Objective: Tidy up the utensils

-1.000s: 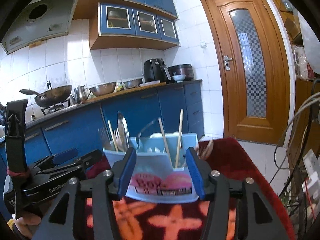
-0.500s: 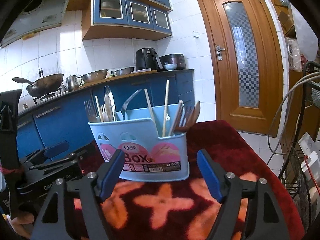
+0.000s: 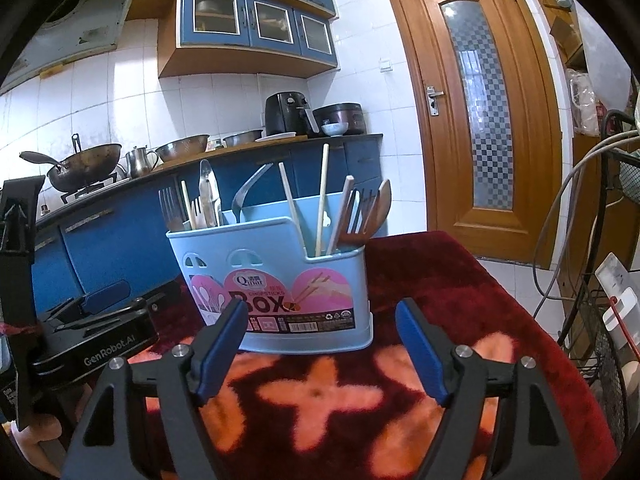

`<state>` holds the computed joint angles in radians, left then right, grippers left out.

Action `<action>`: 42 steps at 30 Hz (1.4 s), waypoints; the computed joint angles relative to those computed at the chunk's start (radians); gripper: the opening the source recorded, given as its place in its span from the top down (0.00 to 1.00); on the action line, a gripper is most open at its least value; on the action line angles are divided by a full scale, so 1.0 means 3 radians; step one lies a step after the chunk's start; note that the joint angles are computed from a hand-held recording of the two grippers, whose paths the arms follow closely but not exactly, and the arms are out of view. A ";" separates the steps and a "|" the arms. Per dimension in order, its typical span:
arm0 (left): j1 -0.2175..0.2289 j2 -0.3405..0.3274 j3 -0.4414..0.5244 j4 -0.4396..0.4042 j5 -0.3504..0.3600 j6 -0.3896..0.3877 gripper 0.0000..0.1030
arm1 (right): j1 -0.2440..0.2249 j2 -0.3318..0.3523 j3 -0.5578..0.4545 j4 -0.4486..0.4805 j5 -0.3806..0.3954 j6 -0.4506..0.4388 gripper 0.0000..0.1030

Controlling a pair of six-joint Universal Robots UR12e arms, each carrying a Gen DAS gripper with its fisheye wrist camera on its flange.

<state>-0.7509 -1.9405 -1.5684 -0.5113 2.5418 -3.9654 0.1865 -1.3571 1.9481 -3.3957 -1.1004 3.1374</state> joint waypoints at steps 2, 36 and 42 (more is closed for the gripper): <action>0.0004 -0.0001 -0.0001 -0.0005 -0.0011 0.0005 0.25 | -0.0001 -0.0001 0.0001 0.0001 0.0001 0.0000 0.23; -0.0004 -0.0026 0.0003 0.0082 0.0013 0.0072 0.25 | -0.0009 0.0002 0.0012 0.0001 -0.0001 -0.0015 0.23; -0.0004 -0.0027 0.0003 0.0089 0.0013 0.0075 0.25 | -0.0007 0.0000 0.0012 0.0001 -0.0004 -0.0011 0.22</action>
